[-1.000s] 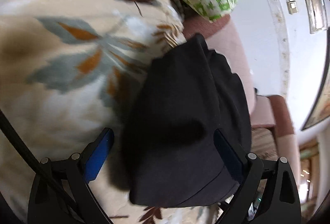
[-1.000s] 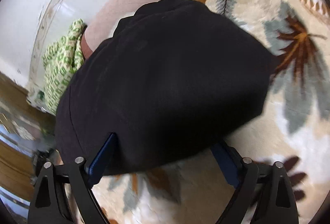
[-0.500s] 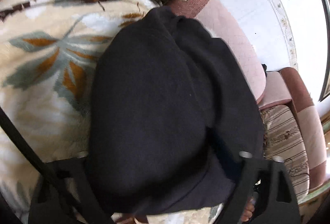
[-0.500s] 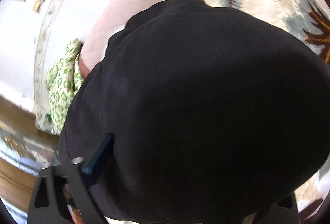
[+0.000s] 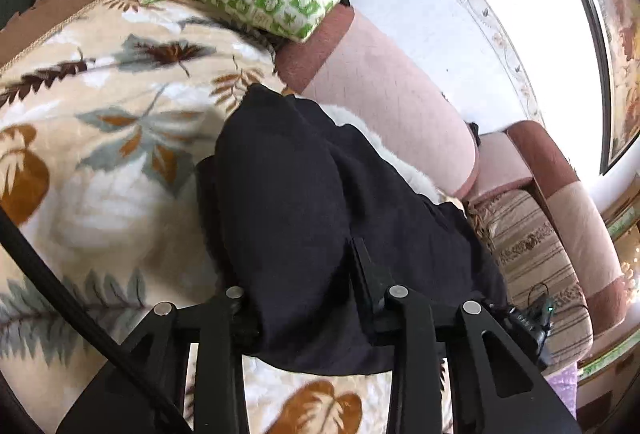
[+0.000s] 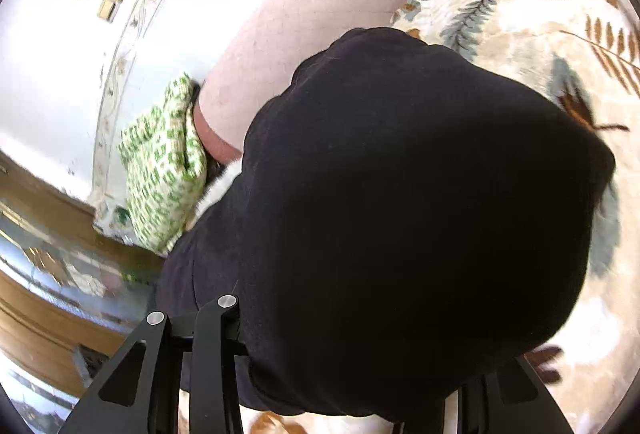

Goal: Fold large clothes
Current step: 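Grasp the folded coat edge with both grippers and fold it over again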

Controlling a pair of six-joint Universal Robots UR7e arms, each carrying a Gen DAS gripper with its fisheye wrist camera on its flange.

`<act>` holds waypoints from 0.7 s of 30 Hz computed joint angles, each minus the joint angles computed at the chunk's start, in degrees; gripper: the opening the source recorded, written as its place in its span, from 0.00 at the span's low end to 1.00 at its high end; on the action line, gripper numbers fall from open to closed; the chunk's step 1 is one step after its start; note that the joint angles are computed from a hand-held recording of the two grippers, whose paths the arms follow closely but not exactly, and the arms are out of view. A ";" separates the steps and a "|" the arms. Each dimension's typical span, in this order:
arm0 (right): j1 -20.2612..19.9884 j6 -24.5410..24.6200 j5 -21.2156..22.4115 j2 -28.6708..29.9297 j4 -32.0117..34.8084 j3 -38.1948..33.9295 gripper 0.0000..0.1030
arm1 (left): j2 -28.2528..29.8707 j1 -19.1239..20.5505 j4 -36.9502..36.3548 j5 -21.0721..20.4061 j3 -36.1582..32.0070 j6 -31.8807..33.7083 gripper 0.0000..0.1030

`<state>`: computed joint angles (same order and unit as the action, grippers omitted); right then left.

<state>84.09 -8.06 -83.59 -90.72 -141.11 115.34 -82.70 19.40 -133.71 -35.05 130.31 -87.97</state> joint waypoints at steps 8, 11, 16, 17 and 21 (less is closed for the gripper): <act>-6.18 1.62 0.46 0.03 -0.50 3.20 0.71 | 2.91 0.96 14.23 -1.70 -3.42 -9.08 0.43; -5.24 -0.59 -2.29 -0.89 -1.09 3.51 0.75 | 1.00 1.46 10.42 -2.49 -1.10 -9.43 0.47; -7.38 -2.99 -4.39 -3.93 -1.63 1.72 0.75 | -0.29 2.73 11.78 -3.99 -0.57 -12.14 0.49; -7.52 -2.76 -6.12 -4.57 -3.60 1.64 0.75 | -0.40 2.82 11.88 -4.15 -0.58 -12.37 0.50; -7.66 -3.10 -12.24 -7.21 -9.96 1.09 0.76 | -0.82 1.56 18.49 -3.03 -2.33 -15.79 0.50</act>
